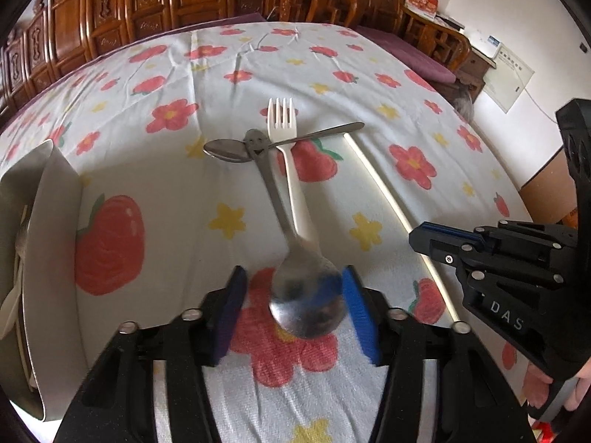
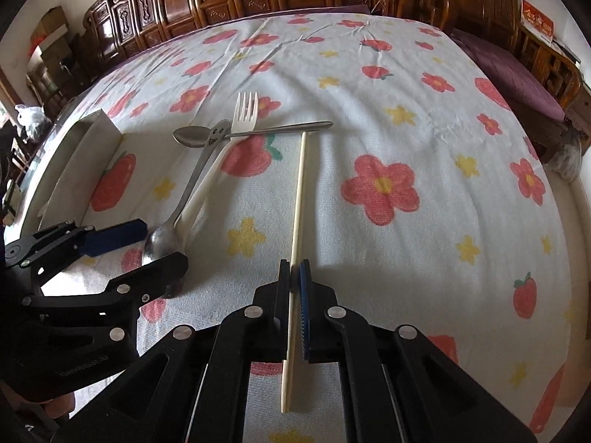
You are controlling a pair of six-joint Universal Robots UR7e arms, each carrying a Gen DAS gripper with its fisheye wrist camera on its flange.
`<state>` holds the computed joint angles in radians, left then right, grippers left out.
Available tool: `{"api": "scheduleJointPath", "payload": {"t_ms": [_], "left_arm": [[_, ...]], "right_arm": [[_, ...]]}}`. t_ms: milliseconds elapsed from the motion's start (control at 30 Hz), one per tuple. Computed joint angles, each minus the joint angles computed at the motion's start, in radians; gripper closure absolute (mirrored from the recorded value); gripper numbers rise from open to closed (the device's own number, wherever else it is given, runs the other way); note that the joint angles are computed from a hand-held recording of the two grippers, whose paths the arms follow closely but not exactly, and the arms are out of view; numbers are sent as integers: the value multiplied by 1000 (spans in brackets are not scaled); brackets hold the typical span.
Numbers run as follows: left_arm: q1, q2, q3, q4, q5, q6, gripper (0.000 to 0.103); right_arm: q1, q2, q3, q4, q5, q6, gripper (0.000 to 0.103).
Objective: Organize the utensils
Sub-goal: 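Grasp a steel spoon with the left gripper while the right lifts the chopstick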
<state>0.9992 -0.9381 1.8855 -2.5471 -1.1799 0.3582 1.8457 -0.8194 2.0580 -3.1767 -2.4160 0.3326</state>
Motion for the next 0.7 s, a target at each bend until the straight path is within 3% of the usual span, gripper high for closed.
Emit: {"api": "scheduleJointPath", "payload": {"t_ms": [67, 300, 367, 700], "left_arm": [[-1, -4, -1, 11, -4, -5, 70], [-13, -51, 12, 18, -36, 6, 101], [-9, -66, 9, 36, -67, 6, 101], [-9, -126, 11, 64, -72, 12, 101]], "right_arm": [[-1, -2, 3, -4, 4, 0, 97], [-4, -9, 2, 10, 15, 23, 97], [-4, -11, 1, 18, 21, 30, 97], [48, 2, -19, 28, 8, 45, 97]]}}
